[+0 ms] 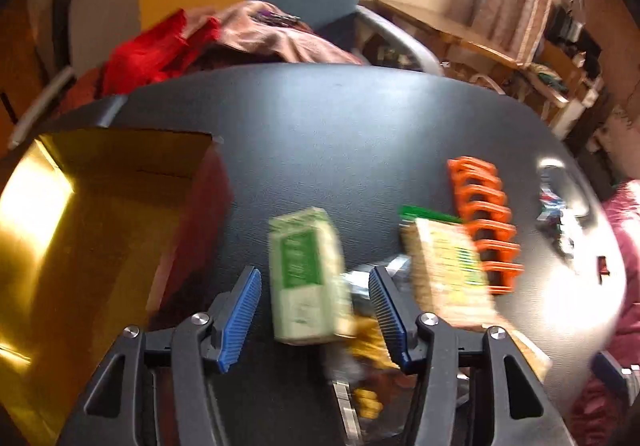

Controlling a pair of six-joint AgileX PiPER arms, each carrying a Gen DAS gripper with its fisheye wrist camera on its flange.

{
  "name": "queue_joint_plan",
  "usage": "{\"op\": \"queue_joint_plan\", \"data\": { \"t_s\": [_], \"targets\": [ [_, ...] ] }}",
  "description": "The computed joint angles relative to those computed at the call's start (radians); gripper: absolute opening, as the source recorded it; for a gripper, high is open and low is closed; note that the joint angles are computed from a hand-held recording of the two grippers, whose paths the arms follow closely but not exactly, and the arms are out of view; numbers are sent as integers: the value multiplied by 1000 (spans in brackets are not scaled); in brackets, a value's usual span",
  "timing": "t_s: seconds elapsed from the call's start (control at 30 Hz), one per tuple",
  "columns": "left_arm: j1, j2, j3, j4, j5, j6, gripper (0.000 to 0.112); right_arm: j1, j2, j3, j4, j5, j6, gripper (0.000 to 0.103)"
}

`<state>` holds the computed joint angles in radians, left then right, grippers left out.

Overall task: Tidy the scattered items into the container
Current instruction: 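Lower the left gripper around the green tea box and close it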

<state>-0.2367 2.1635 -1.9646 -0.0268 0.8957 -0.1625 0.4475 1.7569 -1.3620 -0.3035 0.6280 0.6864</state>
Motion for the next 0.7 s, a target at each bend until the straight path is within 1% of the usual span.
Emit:
{"op": "queue_joint_plan", "data": {
  "t_s": [0.07,0.1,0.13,0.2,0.23,0.27,0.3,0.37,0.43,0.53,0.6,0.7],
  "targets": [
    [-4,-27,52,-24,-47,11,57,-3,-1,1,0,0,4,103],
    [-1,-32,67,-58,-56,38,57,-4,-3,2,-3,1,9,103],
    [9,-34,76,-117,-53,81,57,-4,-6,5,-10,0,16,103],
    [41,-43,109,-279,-44,202,57,-1,-8,6,-22,1,25,103],
    [47,-73,162,-312,-80,233,57,0,-8,5,-26,3,28,103],
    [55,-87,187,-336,-92,254,57,0,-8,5,-28,3,30,103],
    [61,-91,191,-339,-89,250,57,-1,-7,5,-28,1,31,103],
    [68,-95,186,-286,-95,191,57,-2,-7,6,-28,-3,31,103],
    [65,-68,127,-210,-59,116,57,0,-6,6,-27,-7,30,103],
    [55,-23,38,-147,-2,69,57,2,-2,2,-26,-8,26,103],
    [46,10,-16,-122,34,61,56,3,-1,0,-29,-8,22,103],
    [39,39,-53,-113,58,45,56,3,-2,-2,-39,-6,24,103]
  ]
}}
